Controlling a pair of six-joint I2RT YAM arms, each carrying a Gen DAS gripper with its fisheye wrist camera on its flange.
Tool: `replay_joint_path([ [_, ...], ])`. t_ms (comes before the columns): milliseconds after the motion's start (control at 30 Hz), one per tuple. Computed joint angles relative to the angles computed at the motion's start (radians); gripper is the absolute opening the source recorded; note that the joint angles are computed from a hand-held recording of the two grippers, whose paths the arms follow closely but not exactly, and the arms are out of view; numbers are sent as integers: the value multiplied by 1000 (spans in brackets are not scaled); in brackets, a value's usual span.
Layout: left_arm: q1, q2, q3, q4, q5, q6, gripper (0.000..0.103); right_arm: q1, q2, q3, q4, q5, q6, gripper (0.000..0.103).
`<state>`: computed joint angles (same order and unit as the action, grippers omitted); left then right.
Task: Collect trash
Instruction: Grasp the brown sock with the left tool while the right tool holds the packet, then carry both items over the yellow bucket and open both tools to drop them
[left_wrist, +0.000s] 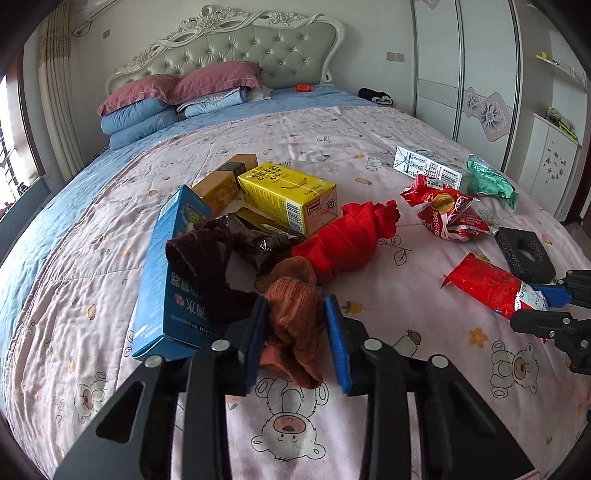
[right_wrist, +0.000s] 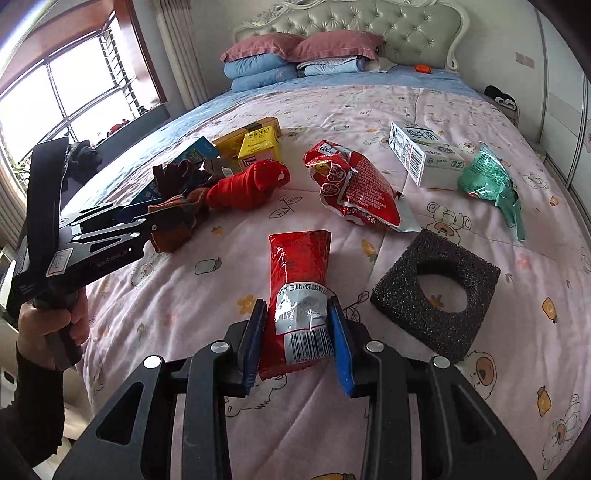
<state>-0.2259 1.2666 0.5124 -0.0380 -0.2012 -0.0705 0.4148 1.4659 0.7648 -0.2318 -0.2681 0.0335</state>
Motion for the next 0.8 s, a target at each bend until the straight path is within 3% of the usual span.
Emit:
replay_joint_path([
  [67,11,-22,-1,-23,17,-6,22,-11,-20,-17,4,-18,-2,33],
  [233,-34,-93,-14,-80,-21,-35,18,-54,-82,-60,6,-79,-8,33],
  [533,-302,-258,36,-255,-144,-157,18,-212,-248,-84,-98,-199,-87,33],
  [800,-548,-52,225,-229,-203,-242,19,-500,-359,-55,-247,-317,-244,33],
])
